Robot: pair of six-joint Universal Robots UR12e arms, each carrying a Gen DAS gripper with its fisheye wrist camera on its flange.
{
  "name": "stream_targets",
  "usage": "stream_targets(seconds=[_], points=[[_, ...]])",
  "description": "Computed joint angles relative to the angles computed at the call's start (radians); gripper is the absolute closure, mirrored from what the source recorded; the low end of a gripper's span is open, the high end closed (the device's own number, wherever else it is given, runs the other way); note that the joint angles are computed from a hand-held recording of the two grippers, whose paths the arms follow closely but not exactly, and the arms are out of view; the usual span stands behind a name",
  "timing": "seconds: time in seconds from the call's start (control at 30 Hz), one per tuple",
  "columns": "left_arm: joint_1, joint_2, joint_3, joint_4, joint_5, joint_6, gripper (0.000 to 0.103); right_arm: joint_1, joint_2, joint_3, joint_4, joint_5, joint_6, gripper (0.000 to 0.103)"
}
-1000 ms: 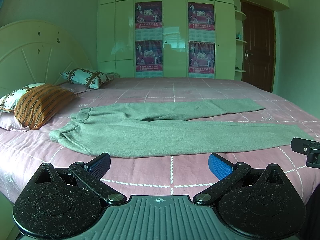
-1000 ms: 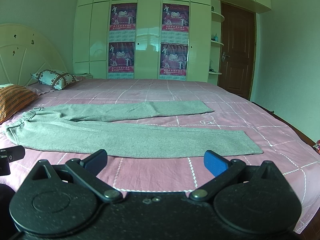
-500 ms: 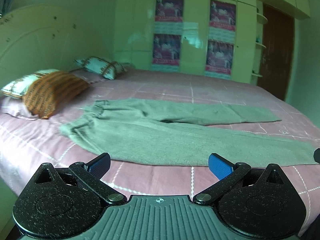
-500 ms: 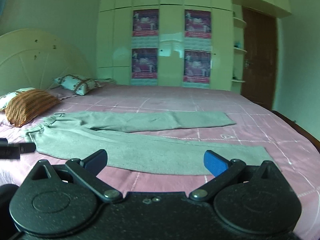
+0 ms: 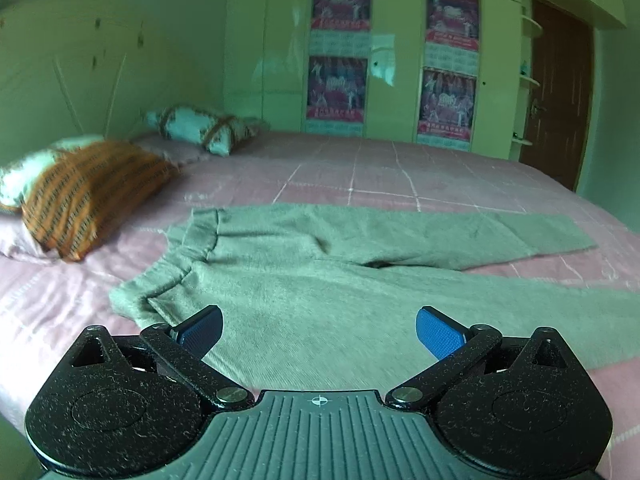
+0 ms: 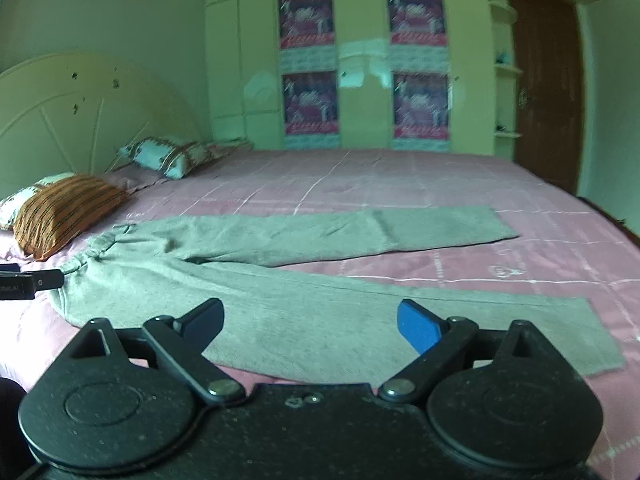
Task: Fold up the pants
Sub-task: 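Grasp the sweatpants waistband with the left tool while the right tool grasps the leg edge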
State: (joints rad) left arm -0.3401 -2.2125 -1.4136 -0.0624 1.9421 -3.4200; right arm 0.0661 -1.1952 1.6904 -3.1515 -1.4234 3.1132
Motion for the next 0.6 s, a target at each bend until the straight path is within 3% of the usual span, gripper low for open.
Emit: stream_targets(seconds=[0.23, 0.37, 0.5, 0.6], points=[[0.092, -0.086, 0.175, -0.111, 0.0, 0.008, 0.0, 0.01, 0.114, -0.216, 0.161, 0.013, -0.042, 0.027], [0.157, -0.167, 0.322, -0.203, -0.057, 0.021, 0.0, 0.028, 0.207, -0.367, 0.256, -0.01, -0.078, 0.035], [0.21, -0.276, 0.516, -0.36, -0.142, 0.025, 0.023, 0.042, 0.306, -0.528, 0.362, -0.027, -0.115, 0.045], [0.234, -0.361, 0.656, -0.454, -0.156, 0.028, 0.024, 0.051, 0.373, -0.632, 0.402, -0.034, -0.134, 0.044]])
